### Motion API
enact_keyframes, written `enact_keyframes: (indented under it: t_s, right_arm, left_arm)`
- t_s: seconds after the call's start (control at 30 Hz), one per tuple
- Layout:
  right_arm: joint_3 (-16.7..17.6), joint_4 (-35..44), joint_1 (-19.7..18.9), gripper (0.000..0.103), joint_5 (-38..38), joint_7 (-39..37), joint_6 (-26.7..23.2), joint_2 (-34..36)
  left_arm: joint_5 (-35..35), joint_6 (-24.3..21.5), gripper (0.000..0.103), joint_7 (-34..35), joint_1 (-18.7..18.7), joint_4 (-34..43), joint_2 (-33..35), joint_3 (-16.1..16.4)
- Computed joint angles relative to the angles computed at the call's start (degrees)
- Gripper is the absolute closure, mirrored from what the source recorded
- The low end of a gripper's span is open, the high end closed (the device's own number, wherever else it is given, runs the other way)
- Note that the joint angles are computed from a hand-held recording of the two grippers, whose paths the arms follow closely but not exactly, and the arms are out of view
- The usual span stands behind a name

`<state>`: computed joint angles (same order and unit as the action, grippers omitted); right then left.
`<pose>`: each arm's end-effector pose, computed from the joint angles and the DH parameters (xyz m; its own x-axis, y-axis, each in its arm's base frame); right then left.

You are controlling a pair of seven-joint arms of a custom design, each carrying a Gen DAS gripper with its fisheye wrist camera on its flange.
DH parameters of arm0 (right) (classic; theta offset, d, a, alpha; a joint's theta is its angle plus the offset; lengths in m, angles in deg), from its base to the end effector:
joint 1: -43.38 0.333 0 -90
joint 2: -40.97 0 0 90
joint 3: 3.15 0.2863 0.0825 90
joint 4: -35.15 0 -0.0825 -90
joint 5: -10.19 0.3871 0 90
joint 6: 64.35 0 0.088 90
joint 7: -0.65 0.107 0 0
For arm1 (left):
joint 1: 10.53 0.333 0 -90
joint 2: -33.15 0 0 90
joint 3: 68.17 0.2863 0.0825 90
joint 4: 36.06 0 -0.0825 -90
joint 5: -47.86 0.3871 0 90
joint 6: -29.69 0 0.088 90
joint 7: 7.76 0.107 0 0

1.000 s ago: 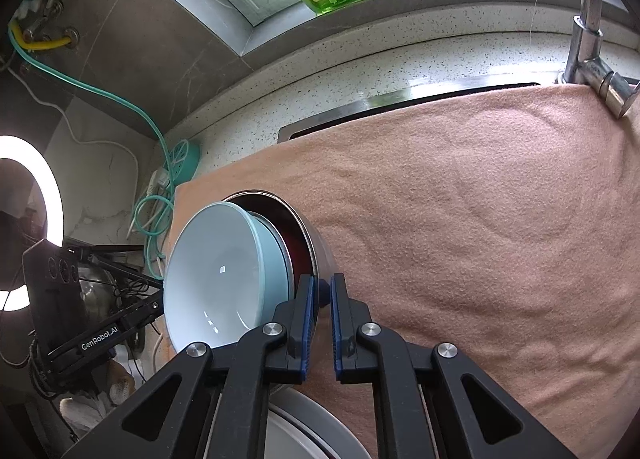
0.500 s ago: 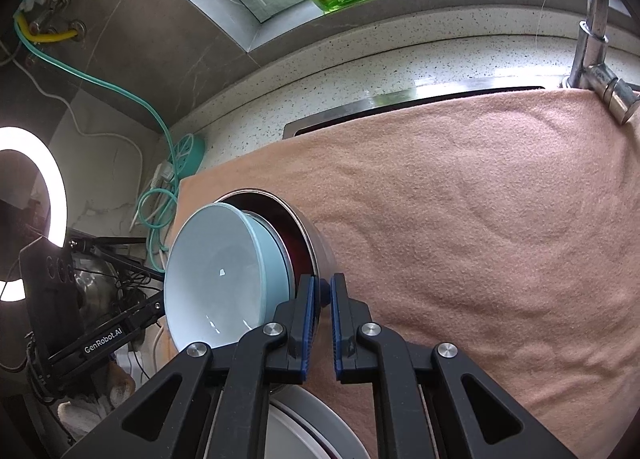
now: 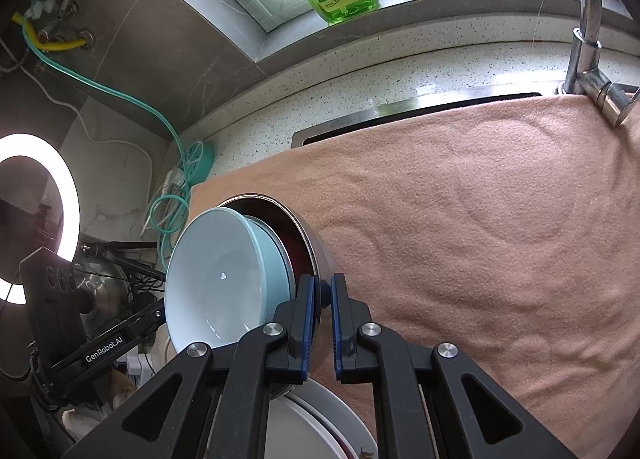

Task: Organize plates and bowls
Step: 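Lift the nested bowls with both grippers and carry them over the plates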

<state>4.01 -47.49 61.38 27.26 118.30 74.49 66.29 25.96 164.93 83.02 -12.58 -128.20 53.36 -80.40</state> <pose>0.6585 0.2931 0.4712 -0.1323 -0.8491 -0.5113 -0.9158 0.3021 -0.2647 0.6696 -0.1579 0.4439 -0.0882 -0.9085 0.4085 -0.9409 -0.0585 -0.3335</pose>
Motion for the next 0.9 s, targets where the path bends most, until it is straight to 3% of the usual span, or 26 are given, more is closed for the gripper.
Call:
enact_keyframes:
  t_s: [0.9]
  right_arm:
    - [0.6,-11.8,1.7,0.095,1.1,-1.7,3.6,-11.5]
  left_arm:
    - [-4.3,3.4,0.096,1.8,-1.3,-14.1,-13.9,1.6]
